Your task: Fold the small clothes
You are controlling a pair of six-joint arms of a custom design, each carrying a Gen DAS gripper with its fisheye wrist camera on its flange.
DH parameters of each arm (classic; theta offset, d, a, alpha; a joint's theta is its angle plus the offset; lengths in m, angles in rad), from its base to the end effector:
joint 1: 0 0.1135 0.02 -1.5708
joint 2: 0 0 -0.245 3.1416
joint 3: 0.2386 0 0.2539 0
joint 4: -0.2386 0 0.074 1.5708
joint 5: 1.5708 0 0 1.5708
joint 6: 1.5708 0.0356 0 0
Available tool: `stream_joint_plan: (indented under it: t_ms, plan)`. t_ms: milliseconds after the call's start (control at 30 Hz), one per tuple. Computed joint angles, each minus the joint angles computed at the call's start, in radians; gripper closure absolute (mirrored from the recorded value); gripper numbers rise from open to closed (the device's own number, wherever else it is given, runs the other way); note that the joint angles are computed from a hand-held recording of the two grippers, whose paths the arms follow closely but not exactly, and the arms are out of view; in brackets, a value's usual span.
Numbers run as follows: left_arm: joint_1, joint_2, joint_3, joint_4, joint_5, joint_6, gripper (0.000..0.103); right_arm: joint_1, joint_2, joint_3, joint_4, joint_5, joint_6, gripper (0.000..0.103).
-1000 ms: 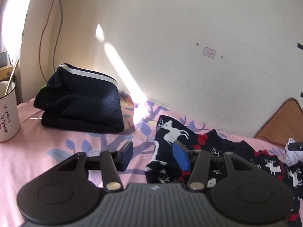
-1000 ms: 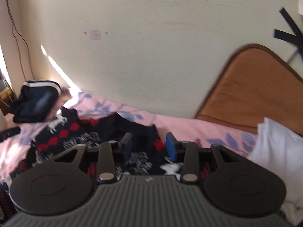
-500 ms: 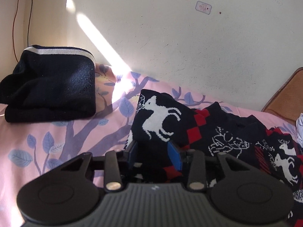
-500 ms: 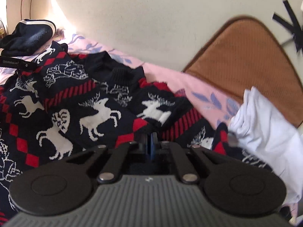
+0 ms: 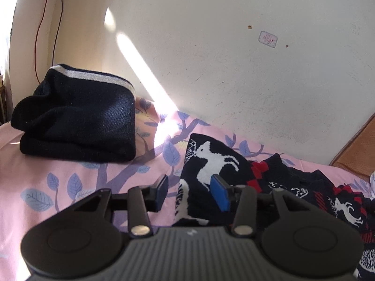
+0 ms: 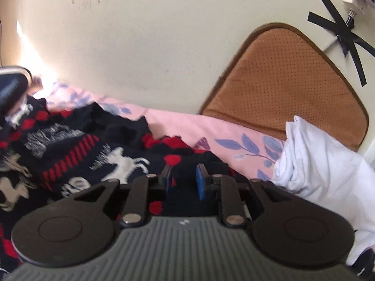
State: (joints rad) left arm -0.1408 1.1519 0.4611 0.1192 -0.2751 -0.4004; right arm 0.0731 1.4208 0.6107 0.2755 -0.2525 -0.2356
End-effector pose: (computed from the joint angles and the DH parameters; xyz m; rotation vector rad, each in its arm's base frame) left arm 0.2388 -0.0241 0.1678 -0.4317 2.0741 -0.0264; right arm 0.2889 0.0301 0.1632 -0.4697 2.0376 0.1673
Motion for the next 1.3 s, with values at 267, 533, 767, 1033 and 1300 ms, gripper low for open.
stream_joint_plan:
  t_ms: [267, 533, 767, 1033, 1300]
  plan:
    - [-0.010, 0.087, 0.076, -0.084, 0.019, 0.033, 0.060, 0.179, -0.004, 0.032, -0.109, -0.086, 0.097, 0.079]
    - [0.019, 0.105, 0.089, -0.106, 0.062, 0.022, 0.057, 0.019, -0.055, -0.134, 0.016, -0.123, 0.159, 0.078]
    - [-0.030, 0.007, 0.001, -0.004, 0.013, 0.074, 0.045, -0.199, -0.429, -0.380, -0.017, -0.371, 0.225, 0.066]
    - [-0.039, 0.065, 0.054, -0.063, 0.023, 0.100, 0.043, -0.319, -0.394, -0.432, -0.020, -0.372, 0.291, 0.046]
    - [-0.029, 0.067, 0.054, -0.066, 0.041, 0.087, 0.041, -0.263, -0.425, -0.510, 0.084, -0.290, 0.289, 0.033]
